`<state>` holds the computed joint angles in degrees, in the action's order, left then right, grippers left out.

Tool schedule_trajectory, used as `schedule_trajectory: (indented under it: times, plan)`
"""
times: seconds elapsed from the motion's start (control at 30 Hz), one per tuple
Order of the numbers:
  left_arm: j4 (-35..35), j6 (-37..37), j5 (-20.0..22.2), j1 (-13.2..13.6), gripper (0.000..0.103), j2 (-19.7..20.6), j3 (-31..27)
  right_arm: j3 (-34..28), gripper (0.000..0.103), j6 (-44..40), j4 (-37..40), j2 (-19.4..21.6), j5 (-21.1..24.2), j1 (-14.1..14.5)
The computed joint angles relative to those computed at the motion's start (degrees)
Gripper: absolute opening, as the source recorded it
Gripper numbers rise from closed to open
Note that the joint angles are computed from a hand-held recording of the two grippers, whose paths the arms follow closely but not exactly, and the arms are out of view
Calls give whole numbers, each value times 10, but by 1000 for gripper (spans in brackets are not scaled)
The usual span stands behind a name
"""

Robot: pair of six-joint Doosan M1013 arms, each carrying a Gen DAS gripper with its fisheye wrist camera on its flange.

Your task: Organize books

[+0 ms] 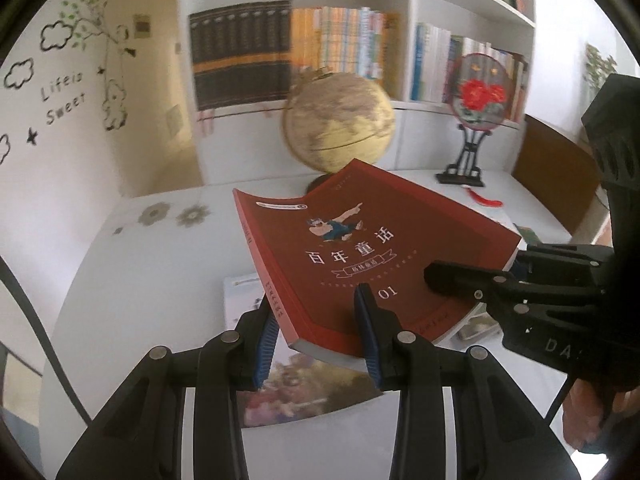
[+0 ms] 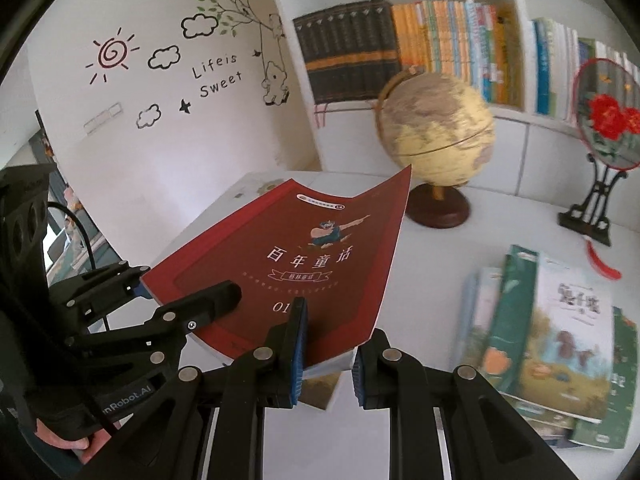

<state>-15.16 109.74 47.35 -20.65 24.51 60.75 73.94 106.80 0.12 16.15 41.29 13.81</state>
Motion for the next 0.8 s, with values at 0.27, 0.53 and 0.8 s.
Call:
schedule_trajectory:
  times: [0.27,0.53,0.8]
  plan:
    - [-12,-10,20,19,34,32,-9,-32,18,35,-12,47,29,14]
    - [0,-25,21,24,34,38,9,-45,18,52,-14,75,51,19]
    - [-14,-31,32,31,34,47,9,-49,19,63,-18,85,66,23]
